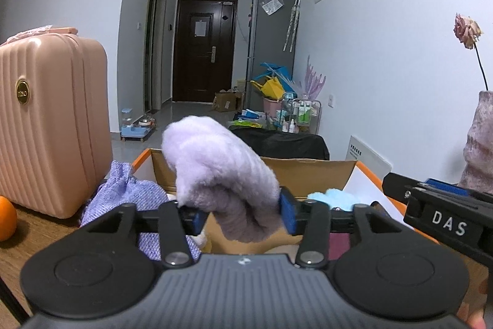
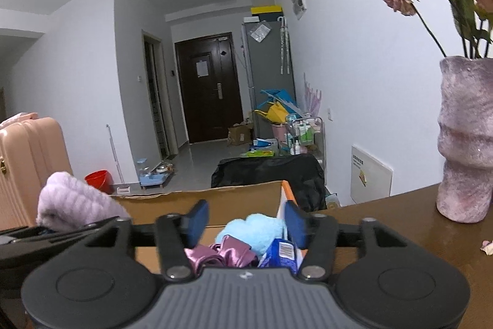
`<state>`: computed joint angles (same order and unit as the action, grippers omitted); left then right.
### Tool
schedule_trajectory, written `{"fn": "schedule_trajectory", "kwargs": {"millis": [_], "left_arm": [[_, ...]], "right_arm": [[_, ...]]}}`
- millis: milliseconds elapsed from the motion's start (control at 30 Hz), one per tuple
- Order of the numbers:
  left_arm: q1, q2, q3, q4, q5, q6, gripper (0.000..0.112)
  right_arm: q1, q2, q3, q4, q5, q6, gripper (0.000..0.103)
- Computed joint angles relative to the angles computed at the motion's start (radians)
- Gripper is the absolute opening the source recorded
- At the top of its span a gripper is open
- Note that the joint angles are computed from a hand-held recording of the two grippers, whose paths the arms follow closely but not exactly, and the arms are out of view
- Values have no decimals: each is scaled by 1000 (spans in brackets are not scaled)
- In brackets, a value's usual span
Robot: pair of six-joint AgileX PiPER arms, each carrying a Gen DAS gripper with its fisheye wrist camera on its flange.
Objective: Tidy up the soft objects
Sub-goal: 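Open both tools to drop the towel and tissue pack into the box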
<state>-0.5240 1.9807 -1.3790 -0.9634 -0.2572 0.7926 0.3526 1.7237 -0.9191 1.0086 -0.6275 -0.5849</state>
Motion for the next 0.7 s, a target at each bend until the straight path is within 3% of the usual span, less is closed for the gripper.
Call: {"fn": "schedule_trajectory", "kwargs": {"millis": [133, 267, 367, 500, 700], "left_arm": [[-9, -1, 5, -7, -38, -6, 86], [-23, -5, 16, -39, -86, 7, 103], [-43, 0, 22, -86, -152, 37, 103], [-30, -2, 14, -125, -123, 58, 103], [-27, -1, 12, -142, -123, 67, 103]], "right_arm": [[-3, -10, 18, 5, -20, 30, 78], [-13, -16, 28, 4, -21, 62, 86], [-18, -15, 32, -3, -27, 84, 92], [-17, -15, 38, -11, -38, 98, 100], [-13, -13, 41, -16, -48, 102, 102]]}}
